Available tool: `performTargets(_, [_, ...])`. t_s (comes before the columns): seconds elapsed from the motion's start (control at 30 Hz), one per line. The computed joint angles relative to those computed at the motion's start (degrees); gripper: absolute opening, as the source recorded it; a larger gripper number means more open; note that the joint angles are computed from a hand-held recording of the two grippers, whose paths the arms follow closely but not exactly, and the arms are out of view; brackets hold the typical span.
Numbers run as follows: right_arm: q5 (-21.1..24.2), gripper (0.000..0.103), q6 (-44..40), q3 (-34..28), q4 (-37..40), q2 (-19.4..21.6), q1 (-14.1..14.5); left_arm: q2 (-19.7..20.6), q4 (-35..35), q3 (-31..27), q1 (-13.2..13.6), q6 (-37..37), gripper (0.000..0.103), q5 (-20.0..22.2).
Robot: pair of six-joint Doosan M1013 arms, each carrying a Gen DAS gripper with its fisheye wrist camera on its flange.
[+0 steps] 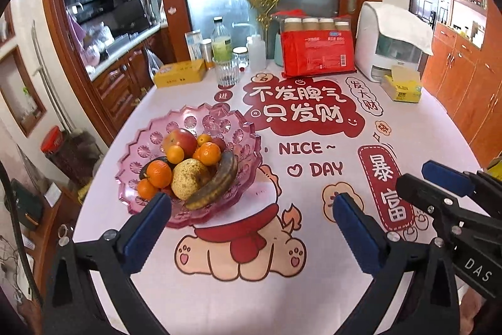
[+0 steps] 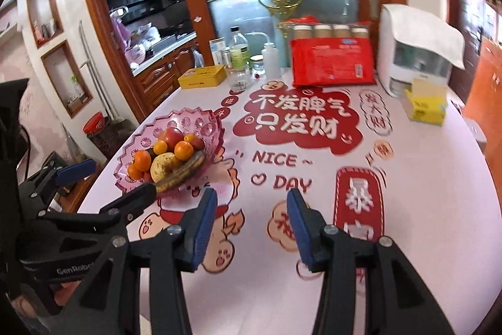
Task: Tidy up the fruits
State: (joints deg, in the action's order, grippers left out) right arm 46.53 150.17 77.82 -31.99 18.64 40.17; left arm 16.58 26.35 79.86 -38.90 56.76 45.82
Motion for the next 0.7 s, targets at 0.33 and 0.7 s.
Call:
performTargets(0.33, [4.1,0.054,13.1,4.9,-8.8,-2.7,3.6,-4.0,6.3,5.4,-2.0,-6.5,0.102,-3.1])
performTargets(0.7, [4.8,0.065,20.0,6.5,-13.4,-3.9,4.9,-2.8,-1.5,4.9,-2.0,-3.2,0.102,-0.9])
